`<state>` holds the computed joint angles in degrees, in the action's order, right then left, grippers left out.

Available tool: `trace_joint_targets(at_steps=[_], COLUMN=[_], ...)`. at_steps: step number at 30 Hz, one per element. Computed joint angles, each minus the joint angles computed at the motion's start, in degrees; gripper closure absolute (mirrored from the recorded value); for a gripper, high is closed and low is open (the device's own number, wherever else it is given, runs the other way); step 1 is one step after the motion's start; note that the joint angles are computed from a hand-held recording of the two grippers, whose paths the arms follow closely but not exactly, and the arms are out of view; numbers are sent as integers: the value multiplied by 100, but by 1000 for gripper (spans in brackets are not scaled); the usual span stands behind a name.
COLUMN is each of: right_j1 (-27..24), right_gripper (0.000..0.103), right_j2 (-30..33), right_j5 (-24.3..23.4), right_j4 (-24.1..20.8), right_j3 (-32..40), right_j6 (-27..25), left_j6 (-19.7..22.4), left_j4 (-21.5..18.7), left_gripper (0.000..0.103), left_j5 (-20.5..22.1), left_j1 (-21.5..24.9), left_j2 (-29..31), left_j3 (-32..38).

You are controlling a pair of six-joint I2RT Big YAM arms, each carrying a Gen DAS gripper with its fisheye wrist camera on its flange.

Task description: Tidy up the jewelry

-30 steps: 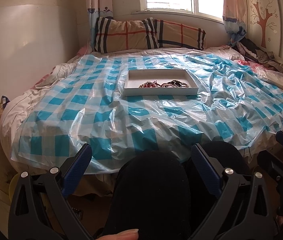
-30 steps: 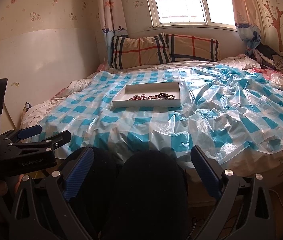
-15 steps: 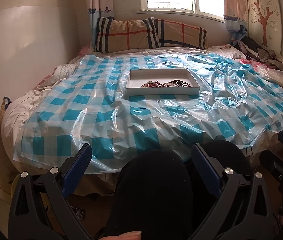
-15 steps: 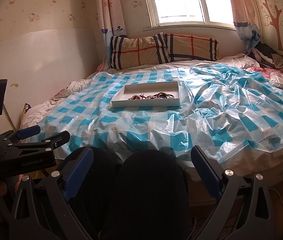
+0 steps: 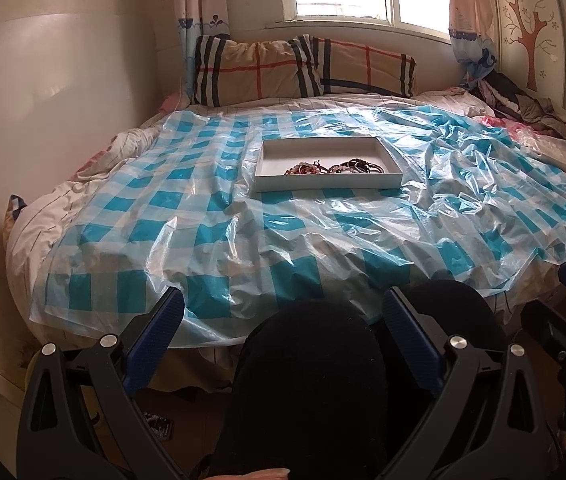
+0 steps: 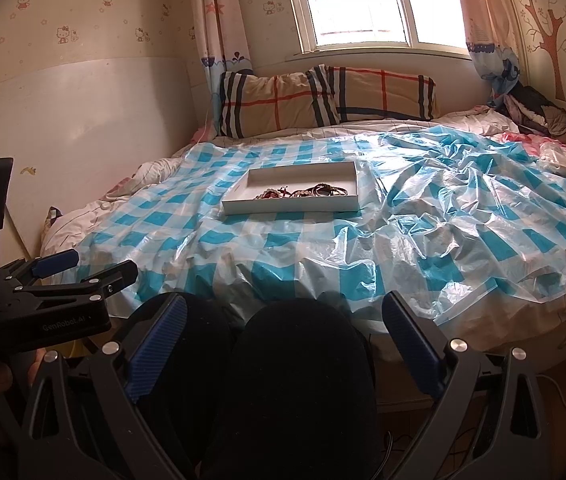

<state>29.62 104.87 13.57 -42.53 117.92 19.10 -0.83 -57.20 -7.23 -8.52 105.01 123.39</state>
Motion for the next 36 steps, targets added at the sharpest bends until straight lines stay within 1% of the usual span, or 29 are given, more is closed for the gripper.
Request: trace_joint_targets(at_steps=[10,17,26,28,30,33,35,36], right_j1=[-9,-9,-10,-11,-8,-11,-11,-8], right_gripper=[9,9,9,9,9,9,9,9], right_j2=[-12,-20,-14,-17,-28,-9,-7,-19], right_j5=[-12,-13,-17,-18,-15,-17,-15,-7], right_j4=[10,15,0,5,13,-6,-9,7], right_j3=[-28,-46,-36,-43,-61,-22,-17,-41], right_j6=[4,9,15,14,12,15,13,11], left_j6=[18,4,-24,-14,-21,-72,-90,-103], left_j4=[-30,-54,-73,-57,32,318,432,459], left_gripper=[8,8,8,8,8,8,8,8], left_j5=[-9,-106,-89,-3,4,4,-128,-125], left_j1=[27,3,-6,16,-4,-8,-47,-51], left_j2=[-3,24,26,14,-34,-203,-287,-325], left_j3=[21,48,46,24,-80,-348,-418,-436])
